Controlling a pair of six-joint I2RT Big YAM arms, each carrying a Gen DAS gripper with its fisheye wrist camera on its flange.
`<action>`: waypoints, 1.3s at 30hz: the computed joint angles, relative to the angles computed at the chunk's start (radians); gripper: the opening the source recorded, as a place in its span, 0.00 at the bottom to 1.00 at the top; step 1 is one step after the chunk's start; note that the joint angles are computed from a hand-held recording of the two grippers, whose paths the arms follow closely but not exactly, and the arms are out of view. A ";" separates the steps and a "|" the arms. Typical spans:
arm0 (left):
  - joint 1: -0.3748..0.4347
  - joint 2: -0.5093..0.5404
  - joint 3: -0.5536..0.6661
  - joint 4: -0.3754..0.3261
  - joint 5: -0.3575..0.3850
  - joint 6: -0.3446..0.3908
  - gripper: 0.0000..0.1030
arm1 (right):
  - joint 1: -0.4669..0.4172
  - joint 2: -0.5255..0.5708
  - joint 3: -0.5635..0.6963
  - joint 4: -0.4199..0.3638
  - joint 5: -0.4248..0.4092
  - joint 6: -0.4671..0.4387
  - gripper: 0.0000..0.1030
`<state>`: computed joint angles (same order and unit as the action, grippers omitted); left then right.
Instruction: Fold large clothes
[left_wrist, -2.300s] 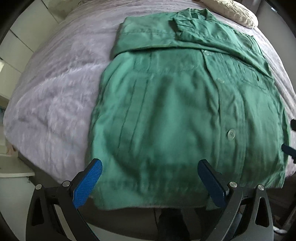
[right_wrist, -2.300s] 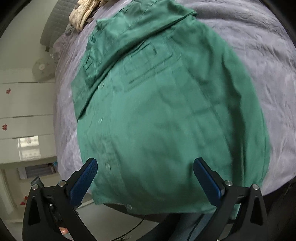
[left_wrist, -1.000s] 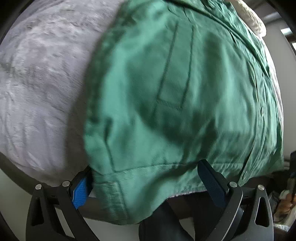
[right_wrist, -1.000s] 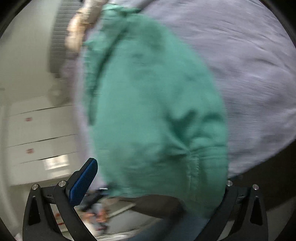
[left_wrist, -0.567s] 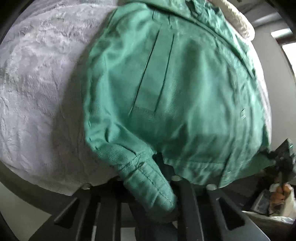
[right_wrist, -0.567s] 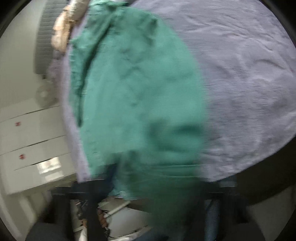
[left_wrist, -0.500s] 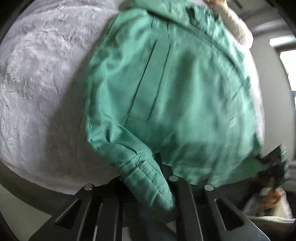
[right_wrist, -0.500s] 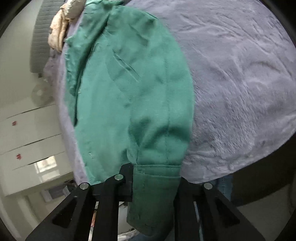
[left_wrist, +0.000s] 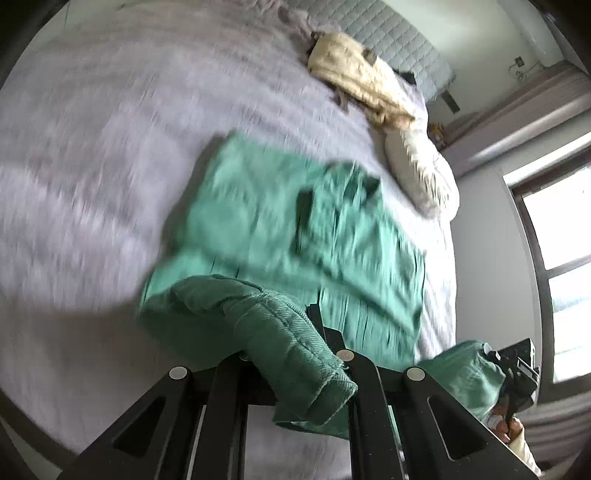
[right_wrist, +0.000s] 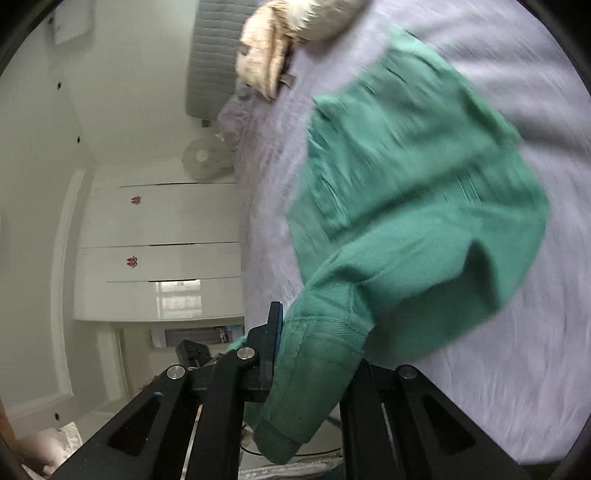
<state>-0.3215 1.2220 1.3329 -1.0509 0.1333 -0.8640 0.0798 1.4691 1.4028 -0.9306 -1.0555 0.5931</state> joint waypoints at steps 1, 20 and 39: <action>0.016 0.026 0.028 -0.006 -0.004 0.025 0.12 | 0.002 0.038 0.049 0.015 0.006 0.022 0.10; 0.175 0.628 0.507 -0.177 0.012 0.317 0.21 | 0.035 0.576 0.586 -0.043 0.326 0.166 0.11; 0.163 0.617 0.472 -0.215 -0.258 0.332 0.91 | 0.068 0.653 0.870 -0.407 0.766 -0.206 0.65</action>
